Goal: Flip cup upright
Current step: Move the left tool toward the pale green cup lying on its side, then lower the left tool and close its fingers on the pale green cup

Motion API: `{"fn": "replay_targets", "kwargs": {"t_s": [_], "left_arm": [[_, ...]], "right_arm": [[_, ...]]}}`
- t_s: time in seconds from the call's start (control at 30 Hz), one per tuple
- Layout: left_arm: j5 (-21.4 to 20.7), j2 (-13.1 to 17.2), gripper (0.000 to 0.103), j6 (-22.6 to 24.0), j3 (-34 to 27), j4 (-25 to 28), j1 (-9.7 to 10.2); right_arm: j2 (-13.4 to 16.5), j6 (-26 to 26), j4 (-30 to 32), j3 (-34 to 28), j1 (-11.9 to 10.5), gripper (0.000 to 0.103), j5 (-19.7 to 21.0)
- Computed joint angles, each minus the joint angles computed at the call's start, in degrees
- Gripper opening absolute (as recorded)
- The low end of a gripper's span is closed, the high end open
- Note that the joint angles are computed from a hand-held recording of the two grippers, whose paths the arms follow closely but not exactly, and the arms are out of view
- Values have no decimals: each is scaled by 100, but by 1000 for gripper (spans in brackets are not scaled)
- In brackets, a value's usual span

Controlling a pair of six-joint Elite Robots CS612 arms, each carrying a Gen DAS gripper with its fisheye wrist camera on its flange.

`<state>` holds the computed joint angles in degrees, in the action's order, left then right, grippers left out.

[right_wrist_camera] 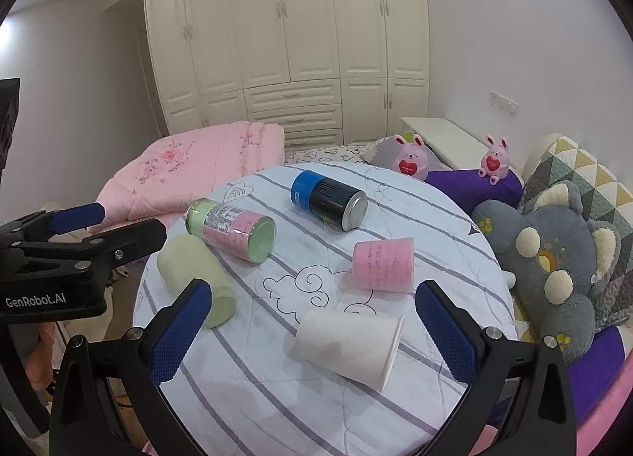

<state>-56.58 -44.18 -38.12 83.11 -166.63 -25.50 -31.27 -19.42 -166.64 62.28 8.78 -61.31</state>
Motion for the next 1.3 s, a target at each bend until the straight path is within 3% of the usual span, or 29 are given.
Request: {"fn": "replay_targets", "kwargs": {"t_s": [0.7, 0.9, 1.13, 1.3], "left_arm": [[-355, 90, 103, -478, -142, 429, 85], [-752, 175, 103, -1012, -309, 906, 175], [-1562, 396, 103, -1775, -630, 1419, 334], [-1733, 548, 103, -2168, -892, 1890, 394]], "right_arm": [[128, -164, 309, -223, 13, 103, 67], [209, -271, 397, -351, 20, 103, -45], [390, -293, 585, -640, 6, 103, -182], [532, -375, 810, -890, 6, 103, -218]]}}
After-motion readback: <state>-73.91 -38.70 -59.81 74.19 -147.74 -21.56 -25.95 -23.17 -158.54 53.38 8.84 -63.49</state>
